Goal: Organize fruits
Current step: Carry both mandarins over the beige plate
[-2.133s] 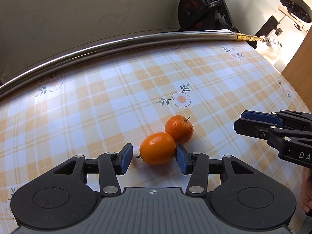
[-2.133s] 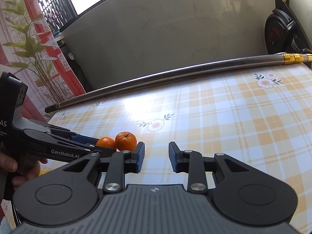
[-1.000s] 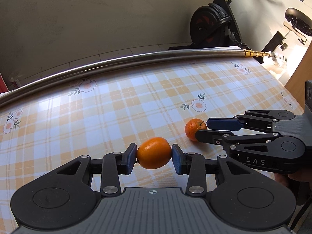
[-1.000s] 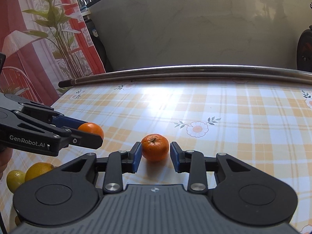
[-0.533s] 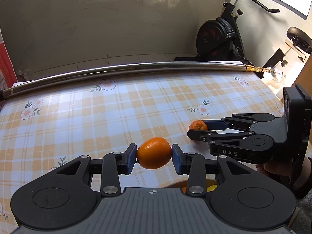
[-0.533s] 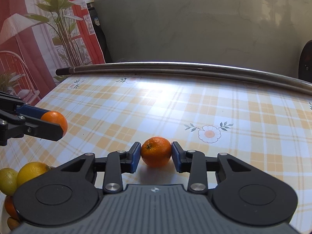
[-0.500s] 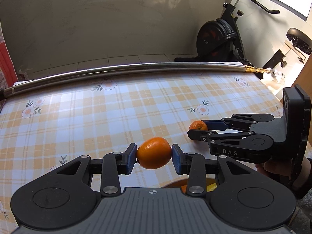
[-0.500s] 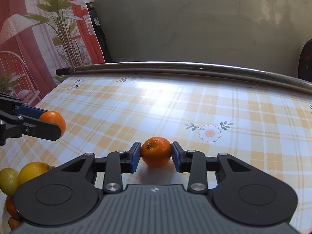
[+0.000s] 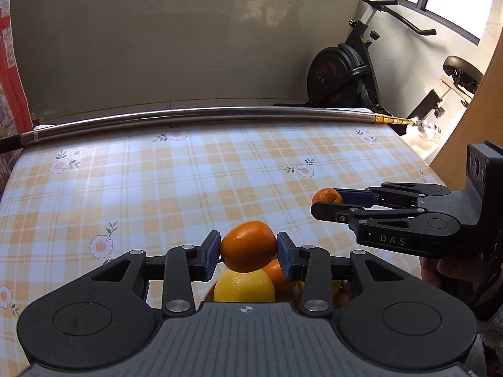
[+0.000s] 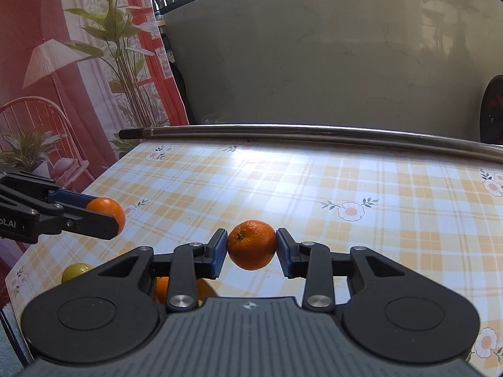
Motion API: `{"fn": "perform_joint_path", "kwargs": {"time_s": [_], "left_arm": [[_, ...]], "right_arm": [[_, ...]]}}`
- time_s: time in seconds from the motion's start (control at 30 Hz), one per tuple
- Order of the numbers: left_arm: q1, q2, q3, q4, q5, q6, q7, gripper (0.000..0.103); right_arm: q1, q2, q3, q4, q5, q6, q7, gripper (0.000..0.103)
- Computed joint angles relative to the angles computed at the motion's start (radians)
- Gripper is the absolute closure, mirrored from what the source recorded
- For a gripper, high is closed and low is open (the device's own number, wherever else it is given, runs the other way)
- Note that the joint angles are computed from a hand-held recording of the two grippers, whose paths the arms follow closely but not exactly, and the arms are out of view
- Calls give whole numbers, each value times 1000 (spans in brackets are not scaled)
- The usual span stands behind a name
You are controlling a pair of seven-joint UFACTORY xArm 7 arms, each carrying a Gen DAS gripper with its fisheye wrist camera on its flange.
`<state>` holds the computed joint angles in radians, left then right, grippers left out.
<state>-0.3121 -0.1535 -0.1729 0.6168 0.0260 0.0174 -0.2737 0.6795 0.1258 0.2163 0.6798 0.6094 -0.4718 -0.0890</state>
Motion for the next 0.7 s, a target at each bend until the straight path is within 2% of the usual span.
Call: {"fn": "perform_joint_path", "kwargs": {"time_s": [0.13,0.37,0.5,0.7], "left_arm": [[-24,-62,-1,-59,-14,4,3,62],[-114,-126,33,-143,-77,10,34,62],[-130,-127,23,-174,-86,-8,31,62],[-157,-106,24,-192,-92,-28,22,62]], "right_arm": [[21,-40,30,-42,36,-22,17,66],[50,-83,89,-96,128,-51,28,66],[47,-109,112,-132,121,-56,76,66],[48,-111,133,-129,157,-37,47,66]]}}
